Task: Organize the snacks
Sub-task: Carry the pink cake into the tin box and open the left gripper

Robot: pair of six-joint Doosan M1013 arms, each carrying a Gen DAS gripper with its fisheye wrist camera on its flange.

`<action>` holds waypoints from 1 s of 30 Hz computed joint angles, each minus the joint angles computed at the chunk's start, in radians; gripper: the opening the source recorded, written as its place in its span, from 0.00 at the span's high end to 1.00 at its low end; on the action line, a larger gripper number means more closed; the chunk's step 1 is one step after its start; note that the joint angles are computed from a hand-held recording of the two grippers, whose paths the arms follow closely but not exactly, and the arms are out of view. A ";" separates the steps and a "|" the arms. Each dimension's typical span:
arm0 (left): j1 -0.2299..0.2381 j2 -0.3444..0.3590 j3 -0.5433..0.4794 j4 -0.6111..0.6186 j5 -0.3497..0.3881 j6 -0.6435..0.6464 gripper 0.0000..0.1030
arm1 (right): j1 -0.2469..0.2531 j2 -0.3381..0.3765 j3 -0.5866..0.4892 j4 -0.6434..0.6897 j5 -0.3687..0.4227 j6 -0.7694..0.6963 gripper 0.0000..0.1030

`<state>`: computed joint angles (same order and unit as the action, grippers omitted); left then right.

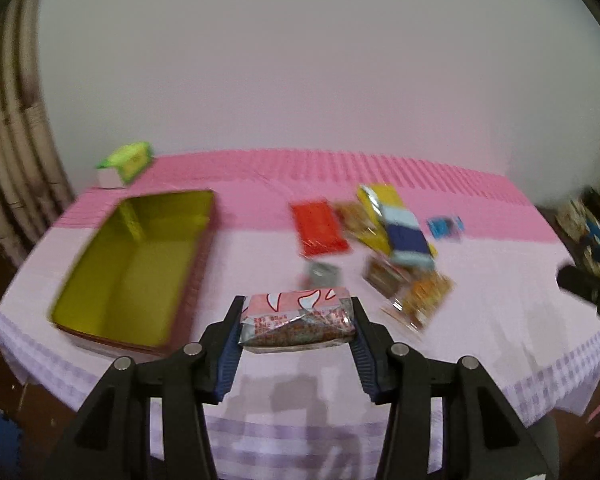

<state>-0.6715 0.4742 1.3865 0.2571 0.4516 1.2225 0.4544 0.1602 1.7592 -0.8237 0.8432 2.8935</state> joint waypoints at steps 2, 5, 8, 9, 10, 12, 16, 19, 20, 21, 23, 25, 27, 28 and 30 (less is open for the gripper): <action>0.016 -0.016 0.009 0.028 -0.011 -0.045 0.52 | 0.004 -0.002 -0.002 -0.007 0.001 0.004 0.00; 0.043 -0.044 0.038 0.073 -0.028 -0.093 0.52 | 0.009 -0.002 -0.006 -0.013 0.007 0.004 0.00; 0.066 -0.057 0.052 0.099 -0.024 -0.122 0.52 | 0.013 -0.001 -0.008 -0.017 0.010 0.006 0.00; 0.072 -0.059 0.053 0.108 -0.019 -0.135 0.52 | 0.013 0.000 -0.008 -0.017 0.010 0.006 0.00; 0.077 -0.057 0.051 0.119 -0.012 -0.150 0.52 | 0.013 0.002 -0.009 -0.015 0.009 0.002 0.00; 0.089 -0.048 0.044 0.132 0.004 -0.172 0.52 | 0.013 0.004 -0.009 -0.013 0.009 -0.004 0.00; 0.108 -0.018 0.015 0.098 0.046 -0.157 0.52 | 0.013 0.006 -0.010 -0.010 0.011 -0.010 0.00; 0.113 0.006 -0.010 0.122 0.082 -0.171 0.52 | 0.012 0.008 -0.010 -0.003 0.012 -0.014 0.00; 0.116 0.015 -0.020 0.123 0.094 -0.178 0.52 | 0.011 0.010 -0.010 -0.001 0.013 -0.017 0.00; 0.119 0.022 -0.027 0.112 0.101 -0.177 0.52 | 0.011 0.009 -0.010 0.000 0.015 -0.018 0.00; 0.125 0.035 -0.042 0.083 0.115 -0.168 0.52 | 0.009 0.010 -0.009 0.005 0.015 -0.020 0.00; 0.128 0.047 -0.054 0.090 0.125 -0.172 0.52 | 0.006 0.014 -0.010 0.014 0.013 -0.025 0.00; 0.132 0.059 -0.068 0.087 0.135 -0.161 0.52 | 0.004 0.021 -0.013 0.023 0.018 -0.037 0.00; 0.133 0.063 -0.074 0.085 0.137 -0.157 0.52 | 0.003 0.023 -0.014 0.027 0.019 -0.042 0.00; 0.136 0.075 -0.089 0.083 0.149 -0.153 0.52 | -0.001 0.029 -0.016 0.036 0.019 -0.051 0.00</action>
<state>-0.5356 0.5488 1.2974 0.3399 0.6008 1.0698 0.4537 0.1894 1.7436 -0.7878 0.8625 2.8424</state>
